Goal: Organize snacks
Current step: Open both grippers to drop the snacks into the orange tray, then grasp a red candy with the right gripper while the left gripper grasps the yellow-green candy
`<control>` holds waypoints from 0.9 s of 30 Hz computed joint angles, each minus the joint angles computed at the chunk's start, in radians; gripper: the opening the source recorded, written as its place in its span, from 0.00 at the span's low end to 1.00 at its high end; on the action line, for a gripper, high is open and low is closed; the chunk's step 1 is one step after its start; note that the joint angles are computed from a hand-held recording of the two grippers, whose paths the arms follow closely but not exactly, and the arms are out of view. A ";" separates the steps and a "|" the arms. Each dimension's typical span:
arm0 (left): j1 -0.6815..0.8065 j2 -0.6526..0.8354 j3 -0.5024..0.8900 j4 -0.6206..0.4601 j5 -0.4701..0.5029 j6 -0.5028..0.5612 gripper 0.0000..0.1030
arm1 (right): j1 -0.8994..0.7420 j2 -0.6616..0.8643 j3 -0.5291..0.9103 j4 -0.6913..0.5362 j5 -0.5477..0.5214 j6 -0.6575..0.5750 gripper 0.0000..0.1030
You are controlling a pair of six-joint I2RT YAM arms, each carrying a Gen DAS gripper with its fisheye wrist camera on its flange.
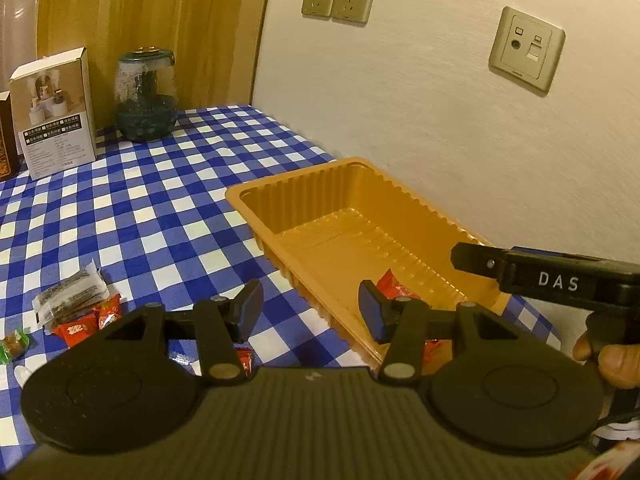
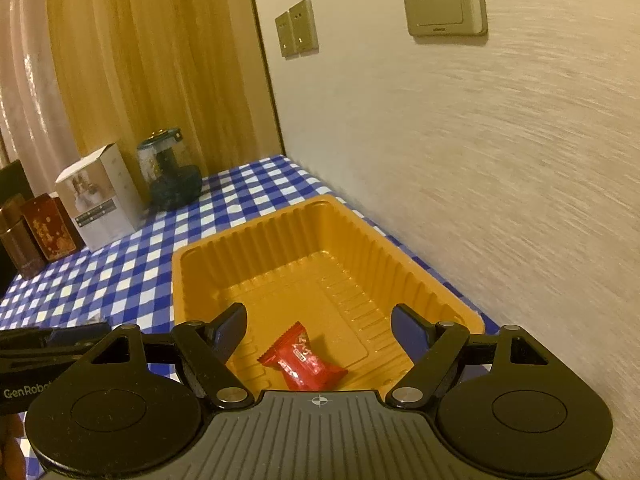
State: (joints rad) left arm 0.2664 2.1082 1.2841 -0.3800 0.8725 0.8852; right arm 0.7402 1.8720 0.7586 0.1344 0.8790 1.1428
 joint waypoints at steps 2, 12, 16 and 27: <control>0.002 -0.002 -0.003 0.005 0.000 0.000 0.48 | 0.001 0.001 0.005 -0.012 0.002 0.004 0.77; 0.035 0.008 0.025 0.034 -0.009 -0.037 0.50 | 0.007 0.013 0.018 -0.011 0.014 -0.003 0.77; 0.070 0.043 0.090 0.037 -0.021 -0.084 0.51 | 0.019 0.019 0.031 -0.002 0.029 -0.028 0.77; 0.159 0.104 0.219 0.002 -0.043 -0.084 0.51 | 0.067 0.063 0.124 0.065 0.052 -0.143 0.77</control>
